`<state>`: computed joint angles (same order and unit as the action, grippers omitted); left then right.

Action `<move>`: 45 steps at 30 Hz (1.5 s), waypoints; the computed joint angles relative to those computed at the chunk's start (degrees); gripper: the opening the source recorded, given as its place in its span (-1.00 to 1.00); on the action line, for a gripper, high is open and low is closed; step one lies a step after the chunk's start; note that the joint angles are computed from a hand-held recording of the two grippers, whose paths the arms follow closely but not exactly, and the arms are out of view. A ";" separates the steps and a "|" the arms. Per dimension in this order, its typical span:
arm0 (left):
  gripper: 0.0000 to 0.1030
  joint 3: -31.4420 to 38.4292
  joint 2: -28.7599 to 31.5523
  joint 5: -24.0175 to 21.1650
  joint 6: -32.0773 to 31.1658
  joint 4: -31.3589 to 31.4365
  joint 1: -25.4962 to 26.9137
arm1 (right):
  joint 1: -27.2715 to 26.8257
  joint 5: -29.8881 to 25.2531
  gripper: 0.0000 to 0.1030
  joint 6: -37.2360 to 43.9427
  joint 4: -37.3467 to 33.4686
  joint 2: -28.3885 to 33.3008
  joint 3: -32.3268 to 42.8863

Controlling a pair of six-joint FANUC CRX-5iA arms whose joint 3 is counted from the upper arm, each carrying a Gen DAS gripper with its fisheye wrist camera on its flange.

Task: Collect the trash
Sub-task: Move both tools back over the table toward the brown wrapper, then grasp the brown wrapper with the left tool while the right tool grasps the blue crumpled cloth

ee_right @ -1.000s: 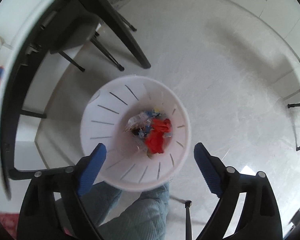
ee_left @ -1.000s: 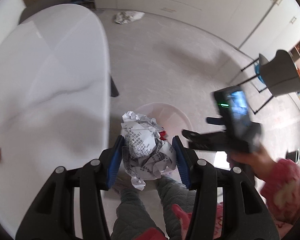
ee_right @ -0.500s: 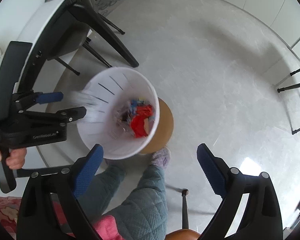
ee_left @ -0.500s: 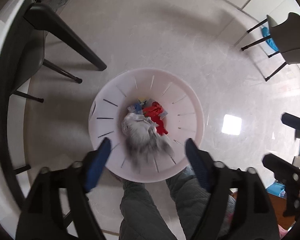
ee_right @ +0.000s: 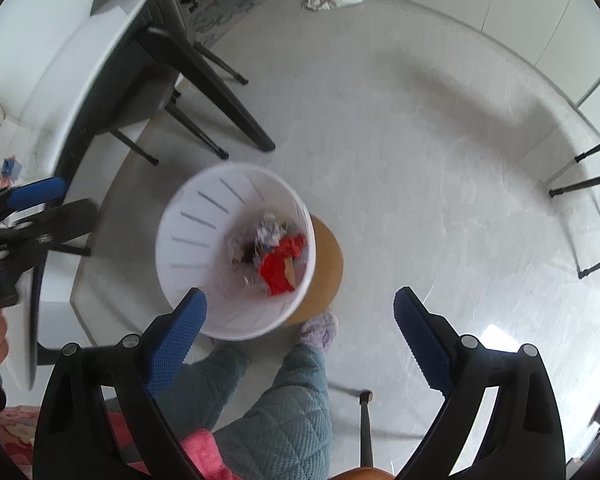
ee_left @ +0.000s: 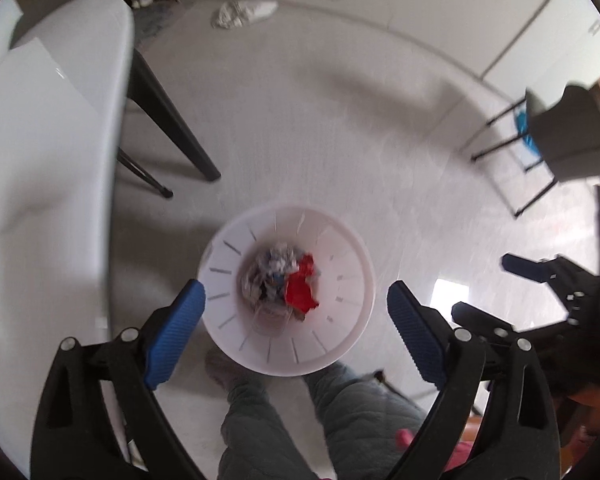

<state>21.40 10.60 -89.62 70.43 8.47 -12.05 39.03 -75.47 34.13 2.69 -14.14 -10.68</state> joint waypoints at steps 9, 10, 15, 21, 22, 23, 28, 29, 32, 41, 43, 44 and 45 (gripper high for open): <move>0.85 3.31 -6.02 2.19 -0.02 3.91 9.01 | 4.18 0.75 0.83 2.77 8.00 3.76 10.44; 0.85 3.25 -6.58 2.46 0.19 4.11 9.92 | 4.95 0.86 0.84 3.61 8.73 4.80 12.17; 0.85 2.16 -10.22 3.27 1.50 4.23 16.80 | 7.22 2.74 0.91 7.06 10.50 8.74 17.75; 0.85 0.33 -12.85 4.42 4.87 3.29 24.97 | 9.04 2.48 0.92 12.96 8.82 14.67 25.26; 0.85 0.39 -12.79 4.63 6.44 2.79 26.73 | 9.40 2.09 0.92 14.06 8.44 15.90 26.85; 0.85 0.43 -12.69 4.67 7.57 2.34 27.83 | 9.85 1.66 0.92 14.49 8.32 16.78 28.21; 0.85 3.55 -8.49 3.81 18.00 -1.19 34.54 | 11.43 0.67 0.92 16.21 7.17 21.79 35.09; 0.85 4.30 -7.35 3.74 19.92 -1.77 35.37 | 11.78 0.49 0.92 16.37 7.10 22.61 36.17; 0.85 8.97 -2.08 3.00 26.01 -5.22 37.38 | 12.71 -0.92 0.92 17.53 6.50 25.70 40.57; 0.75 19.64 11.28 -1.52 38.18 -7.87 38.96 | 14.19 -6.74 0.92 20.15 5.22 32.57 50.51; 0.65 19.81 12.24 -1.96 39.61 -7.80 39.15 | 14.00 -7.63 0.92 20.45 4.88 33.67 52.27; 0.60 19.85 12.68 -2.25 40.35 -7.68 39.26 | 14.06 -8.14 0.92 20.54 4.91 34.45 53.46; 0.56 19.54 12.84 -2.16 41.00 -7.34 39.46 | 14.13 -8.68 0.92 20.70 4.97 35.26 54.72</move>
<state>40.94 23.44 -91.78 111.43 1.13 27.40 53.16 -84.14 54.82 7.65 21.12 44.04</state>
